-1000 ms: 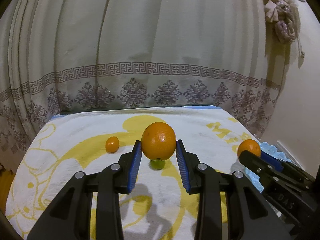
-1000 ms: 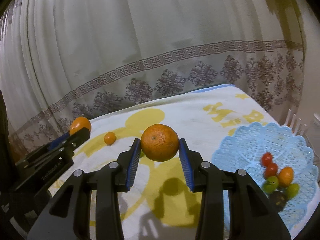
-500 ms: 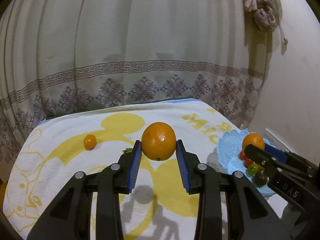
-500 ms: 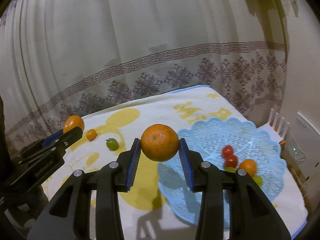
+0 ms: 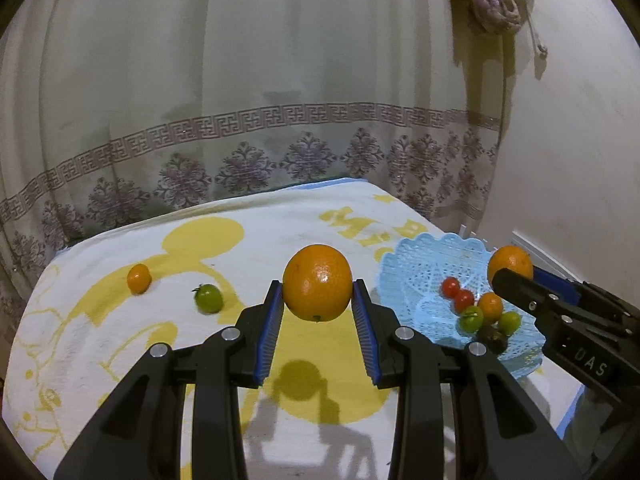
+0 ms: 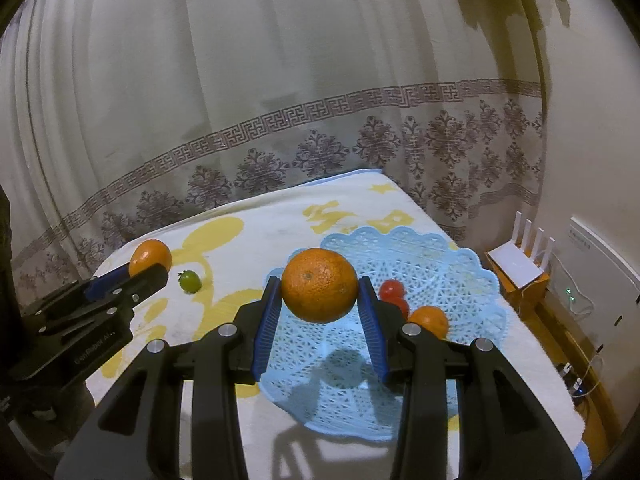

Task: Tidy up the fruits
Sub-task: 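Lift and carry the orange cherry tomato and the large orange over the blue basket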

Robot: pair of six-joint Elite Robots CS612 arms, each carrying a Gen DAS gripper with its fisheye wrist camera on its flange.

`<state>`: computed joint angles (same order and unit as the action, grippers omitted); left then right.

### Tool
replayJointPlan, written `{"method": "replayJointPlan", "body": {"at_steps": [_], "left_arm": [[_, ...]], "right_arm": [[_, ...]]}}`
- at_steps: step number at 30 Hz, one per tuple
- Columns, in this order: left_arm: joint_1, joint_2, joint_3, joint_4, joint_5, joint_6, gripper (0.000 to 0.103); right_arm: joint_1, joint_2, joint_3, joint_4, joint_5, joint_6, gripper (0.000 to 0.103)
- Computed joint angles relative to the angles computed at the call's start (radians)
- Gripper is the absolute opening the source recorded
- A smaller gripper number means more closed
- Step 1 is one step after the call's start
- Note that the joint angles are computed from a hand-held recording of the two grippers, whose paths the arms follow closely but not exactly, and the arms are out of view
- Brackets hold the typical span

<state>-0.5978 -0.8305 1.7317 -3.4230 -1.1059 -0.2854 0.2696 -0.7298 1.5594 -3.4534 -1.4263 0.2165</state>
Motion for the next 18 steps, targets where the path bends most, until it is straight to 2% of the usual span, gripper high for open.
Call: {"method": "replayJointPlan", "body": {"at_steps": [8, 18], "left_arm": [[-0.015, 0.014, -0.034, 0.020, -0.026, 0.023, 0.035], [-0.026, 0.039, -0.071, 0.058, -0.070, 0.033, 0.035]], "right_arm": [[-0.009, -0.012, 0.025, 0.007, -0.025, -0.064, 0.040], [-0.026, -0.010, 0.040, 0.009, -0.015, -0.028, 0.040]]}}
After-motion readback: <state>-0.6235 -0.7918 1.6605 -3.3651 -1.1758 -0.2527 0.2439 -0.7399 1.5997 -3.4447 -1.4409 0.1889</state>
